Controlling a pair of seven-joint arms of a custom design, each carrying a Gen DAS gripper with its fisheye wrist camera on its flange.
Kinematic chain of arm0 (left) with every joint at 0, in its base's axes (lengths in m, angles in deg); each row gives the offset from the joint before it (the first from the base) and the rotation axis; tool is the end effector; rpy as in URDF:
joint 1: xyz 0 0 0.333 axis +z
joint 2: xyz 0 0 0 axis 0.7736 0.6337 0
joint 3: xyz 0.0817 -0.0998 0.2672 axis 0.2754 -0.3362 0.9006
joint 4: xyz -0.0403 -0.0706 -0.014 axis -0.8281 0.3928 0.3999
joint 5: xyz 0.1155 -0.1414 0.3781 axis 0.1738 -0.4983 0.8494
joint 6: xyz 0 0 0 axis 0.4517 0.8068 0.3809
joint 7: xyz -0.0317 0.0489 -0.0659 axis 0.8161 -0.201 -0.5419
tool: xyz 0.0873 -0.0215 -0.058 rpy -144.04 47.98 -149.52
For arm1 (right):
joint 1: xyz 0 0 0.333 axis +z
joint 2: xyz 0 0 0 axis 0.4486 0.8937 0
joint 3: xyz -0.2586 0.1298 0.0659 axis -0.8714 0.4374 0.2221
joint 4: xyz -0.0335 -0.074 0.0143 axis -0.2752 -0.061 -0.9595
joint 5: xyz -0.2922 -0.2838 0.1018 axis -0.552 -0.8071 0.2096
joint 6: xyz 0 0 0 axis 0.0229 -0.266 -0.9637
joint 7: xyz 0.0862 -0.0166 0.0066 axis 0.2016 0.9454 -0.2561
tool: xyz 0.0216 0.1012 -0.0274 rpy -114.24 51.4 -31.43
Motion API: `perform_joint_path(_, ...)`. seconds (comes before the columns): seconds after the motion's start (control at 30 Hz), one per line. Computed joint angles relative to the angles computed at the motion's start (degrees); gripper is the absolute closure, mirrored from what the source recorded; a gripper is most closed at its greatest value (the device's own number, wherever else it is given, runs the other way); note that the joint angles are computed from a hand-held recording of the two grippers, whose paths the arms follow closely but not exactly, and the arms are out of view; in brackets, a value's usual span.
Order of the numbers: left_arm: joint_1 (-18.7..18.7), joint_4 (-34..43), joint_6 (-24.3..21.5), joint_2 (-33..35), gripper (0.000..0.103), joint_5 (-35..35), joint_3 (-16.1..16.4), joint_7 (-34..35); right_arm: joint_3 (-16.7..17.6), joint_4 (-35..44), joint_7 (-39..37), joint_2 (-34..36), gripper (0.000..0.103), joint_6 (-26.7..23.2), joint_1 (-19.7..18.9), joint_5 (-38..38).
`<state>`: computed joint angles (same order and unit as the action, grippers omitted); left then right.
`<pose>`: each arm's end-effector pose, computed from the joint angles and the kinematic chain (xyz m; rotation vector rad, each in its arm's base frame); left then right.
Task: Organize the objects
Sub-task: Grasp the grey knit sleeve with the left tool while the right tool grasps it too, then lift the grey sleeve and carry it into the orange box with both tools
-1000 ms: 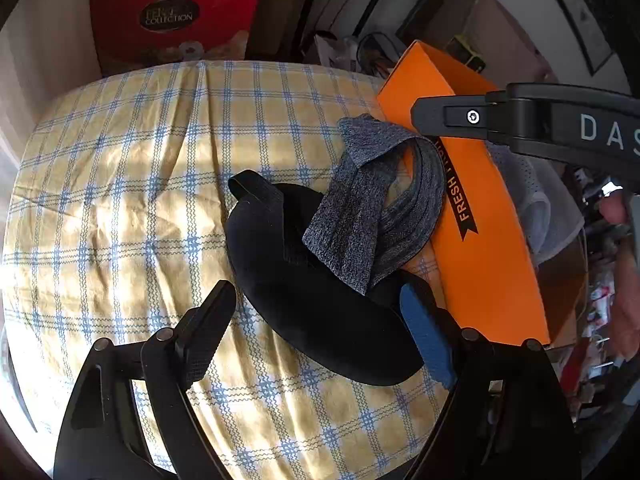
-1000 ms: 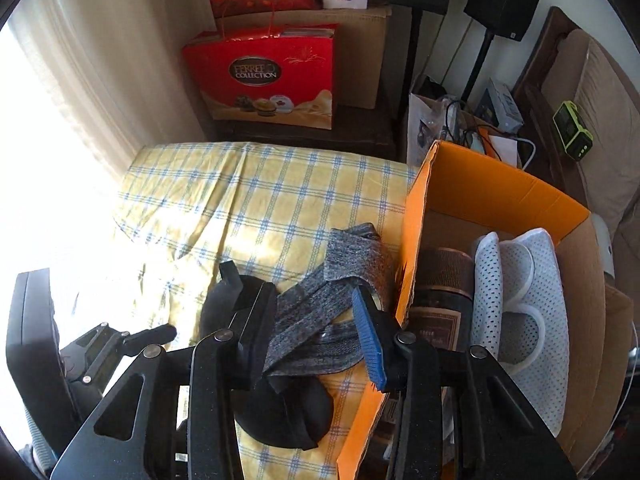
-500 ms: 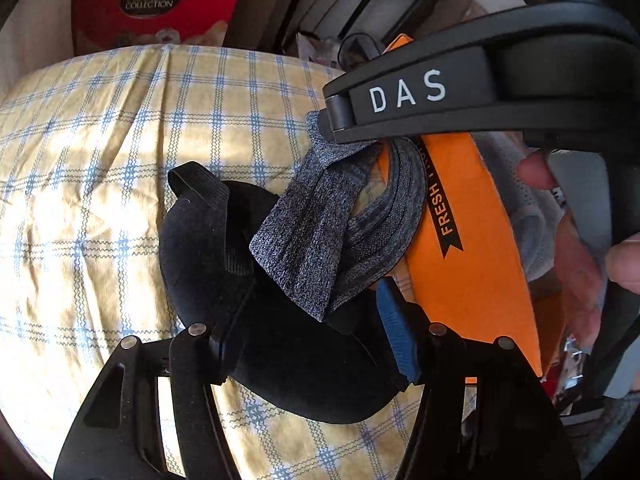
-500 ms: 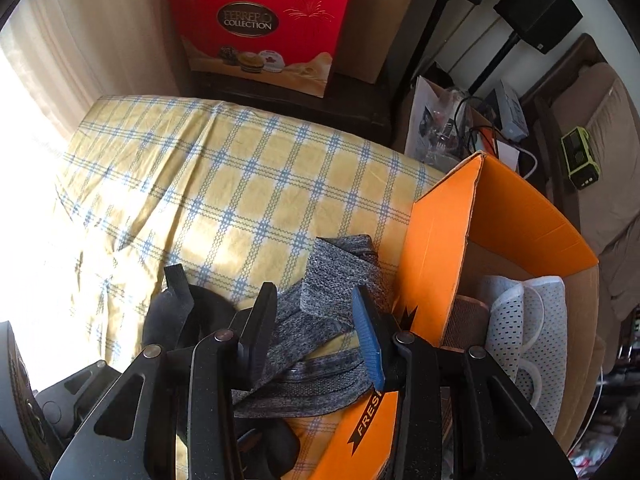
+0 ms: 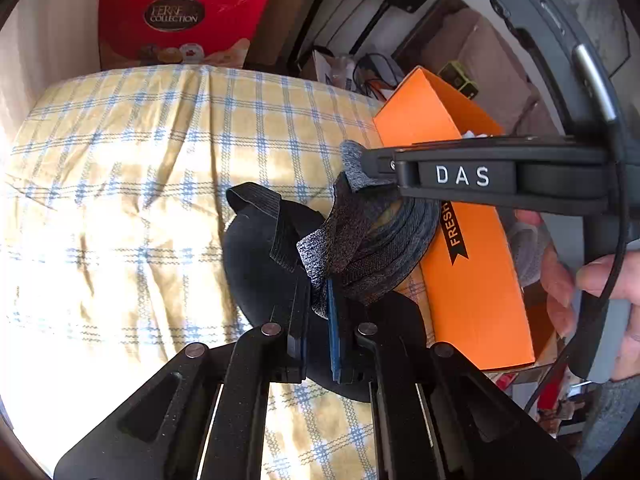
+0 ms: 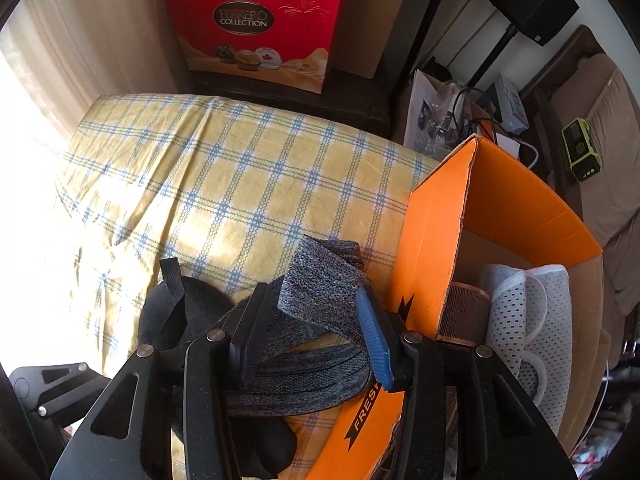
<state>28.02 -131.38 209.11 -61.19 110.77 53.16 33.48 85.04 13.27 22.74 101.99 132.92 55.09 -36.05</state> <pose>0.3564 -0.2590 0.5133 -2.6464 0.6597 -0.8386 0.6268 0.3783 0.5707 -2.6994 1.1260 -0.5525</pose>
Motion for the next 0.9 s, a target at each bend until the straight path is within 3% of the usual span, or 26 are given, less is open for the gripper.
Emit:
perform_joint_path(0.17, -1.7, -4.5, -6.0, -8.2, 0.096, -1.9, -0.1, -1.0, 0.9, -4.1, -0.9, -2.2, 0.053, 1.1, -0.3, 1.5)
perform_joint_path(0.33, -3.4, -9.1, -9.2, -14.9, 0.096, -3.0, 0.6, -2.6, 0.9, -8.7, -0.3, -4.4, 0.045, 3.4, 0.7, -1.5)
perform_joint_path(0.43, -4.3, -8.8, -11.5, -15.8, 0.096, -3.4, -0.1, -3.2, 1.3, -10.3, 0.0, -5.5, 0.043, 4.4, 0.4, -1.0)
perform_joint_path(0.53, -5.5, -7.8, -13.6, -15.7, 0.096, -4.0, -0.9, -4.2, 2.2, -9.7, -0.2, -5.4, 0.047, 2.9, -0.6, 3.1)
perform_joint_path(0.63, -5.9, -7.7, -13.2, -15.1, 0.096, -3.8, -0.5, -4.7, 1.9, -10.9, 0.5, -5.5, 0.062, 2.8, 0.1, 1.3)
perform_joint_path(0.7, -6.0, -7.5, -13.2, -14.7, 0.096, -3.7, -0.5, -4.9, 1.8, -10.7, 1.5, -5.0, 0.084, 2.2, -0.2, 2.0)
perform_joint_path(0.73, -6.0, -7.4, -13.1, -14.5, 0.096, -3.6, -0.3, -4.9, 1.7, -10.4, 2.0, -4.8, 0.089, 2.0, -0.5, 2.7)
perform_joint_path(0.9, -5.9, -6.2, -13.6, -14.1, 0.096, -2.9, -0.4, -4.4, 1.5, -12.2, 3.8, -6.7, 0.098, 5.5, -1.5, 3.0)
